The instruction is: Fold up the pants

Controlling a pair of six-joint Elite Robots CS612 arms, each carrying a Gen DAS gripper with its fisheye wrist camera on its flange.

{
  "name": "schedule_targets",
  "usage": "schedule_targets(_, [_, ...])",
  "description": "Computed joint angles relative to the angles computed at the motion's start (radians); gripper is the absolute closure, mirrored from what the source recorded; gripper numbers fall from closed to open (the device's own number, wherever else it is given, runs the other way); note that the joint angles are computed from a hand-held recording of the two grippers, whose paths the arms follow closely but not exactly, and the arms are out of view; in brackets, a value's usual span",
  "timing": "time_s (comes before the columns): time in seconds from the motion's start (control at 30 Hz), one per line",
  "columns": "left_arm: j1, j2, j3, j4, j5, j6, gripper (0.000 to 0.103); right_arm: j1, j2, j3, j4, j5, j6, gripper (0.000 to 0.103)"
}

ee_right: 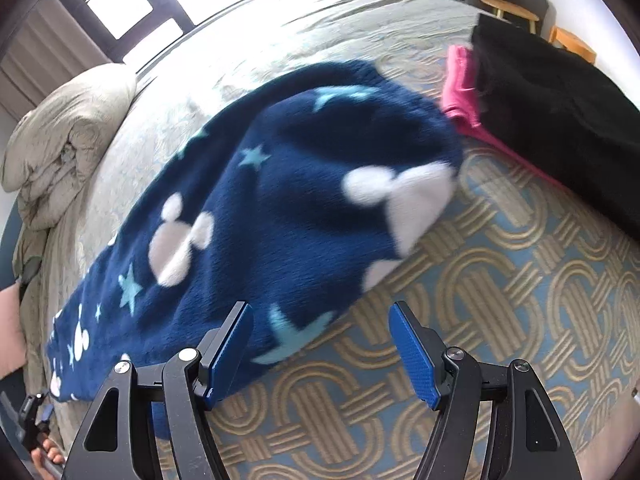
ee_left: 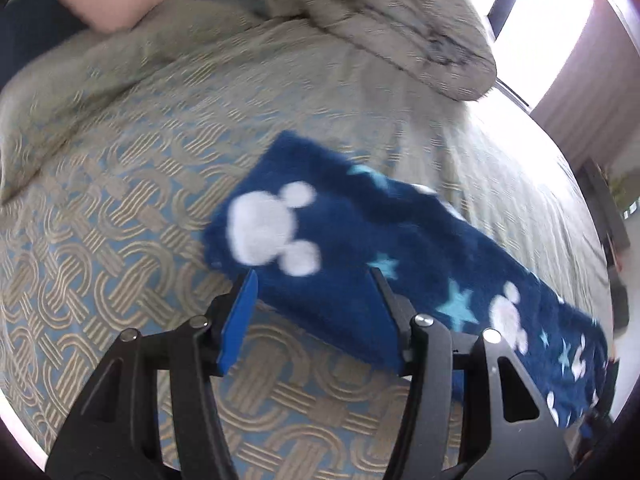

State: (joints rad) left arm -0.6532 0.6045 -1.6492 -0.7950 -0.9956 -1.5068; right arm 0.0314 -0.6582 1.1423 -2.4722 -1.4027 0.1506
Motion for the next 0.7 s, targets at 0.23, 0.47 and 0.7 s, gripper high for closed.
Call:
schedule_targets(0.23, [-0.027,-0.049,0.119,-0.193,-0.064,0.228,0.03,-0.055,0.02,-0.017,-0.027,0.064,0.106,0.031])
schedule_targets(0.47, [-0.073,-0.059,0.244,-0.522,-0.335,0.496,0.03,-0.106,0.089,-0.108,-0.011,0.234,0.233,0.03])
schedule_targets(0.7, [-0.104,-0.164,0.511,-0.613,-0.547,0.77,0.031,-0.078,0.139,-0.237,0.06,0.093,0.059,0.081])
